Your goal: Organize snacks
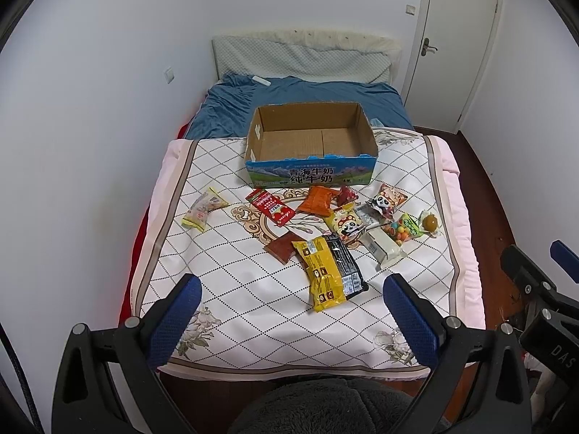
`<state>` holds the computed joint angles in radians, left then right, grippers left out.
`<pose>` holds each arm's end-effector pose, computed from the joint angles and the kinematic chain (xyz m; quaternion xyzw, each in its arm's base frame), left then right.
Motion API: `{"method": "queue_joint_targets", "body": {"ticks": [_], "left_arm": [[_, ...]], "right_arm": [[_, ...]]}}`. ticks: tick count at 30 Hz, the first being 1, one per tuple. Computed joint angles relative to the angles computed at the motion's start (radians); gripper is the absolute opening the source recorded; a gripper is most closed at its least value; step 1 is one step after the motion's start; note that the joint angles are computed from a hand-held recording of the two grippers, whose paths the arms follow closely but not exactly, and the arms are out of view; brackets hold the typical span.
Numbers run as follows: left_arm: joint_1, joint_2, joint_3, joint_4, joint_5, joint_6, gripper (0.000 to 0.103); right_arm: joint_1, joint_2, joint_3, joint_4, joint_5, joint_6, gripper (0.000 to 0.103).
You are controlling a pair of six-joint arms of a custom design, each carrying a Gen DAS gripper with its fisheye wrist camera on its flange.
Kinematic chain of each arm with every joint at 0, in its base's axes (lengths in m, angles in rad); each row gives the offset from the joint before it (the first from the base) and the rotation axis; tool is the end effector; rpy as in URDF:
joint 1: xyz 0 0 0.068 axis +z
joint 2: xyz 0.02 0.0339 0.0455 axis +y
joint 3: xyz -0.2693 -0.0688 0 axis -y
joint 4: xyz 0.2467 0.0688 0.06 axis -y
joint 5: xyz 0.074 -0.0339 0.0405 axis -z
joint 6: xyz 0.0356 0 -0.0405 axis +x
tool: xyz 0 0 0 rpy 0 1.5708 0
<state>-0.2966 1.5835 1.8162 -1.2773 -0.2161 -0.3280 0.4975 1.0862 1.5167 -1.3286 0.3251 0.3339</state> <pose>0.2932 -0.0816 0.4040 -0.0431 0.9594 0.0197 0.2780 0.1468 0.0668 0.4250 -0.0229 0.9328 -0.0082 0.3596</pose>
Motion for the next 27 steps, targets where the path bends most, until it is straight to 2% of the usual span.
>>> {"method": "queue_joint_targets", "body": {"ticks": [27], "left_arm": [[0.017,-0.017,-0.020,0.016,0.011,0.016,0.103]], "right_arm": [[0.002,-0.007,-0.013,0.014,0.003,0.002,0.103]]}}
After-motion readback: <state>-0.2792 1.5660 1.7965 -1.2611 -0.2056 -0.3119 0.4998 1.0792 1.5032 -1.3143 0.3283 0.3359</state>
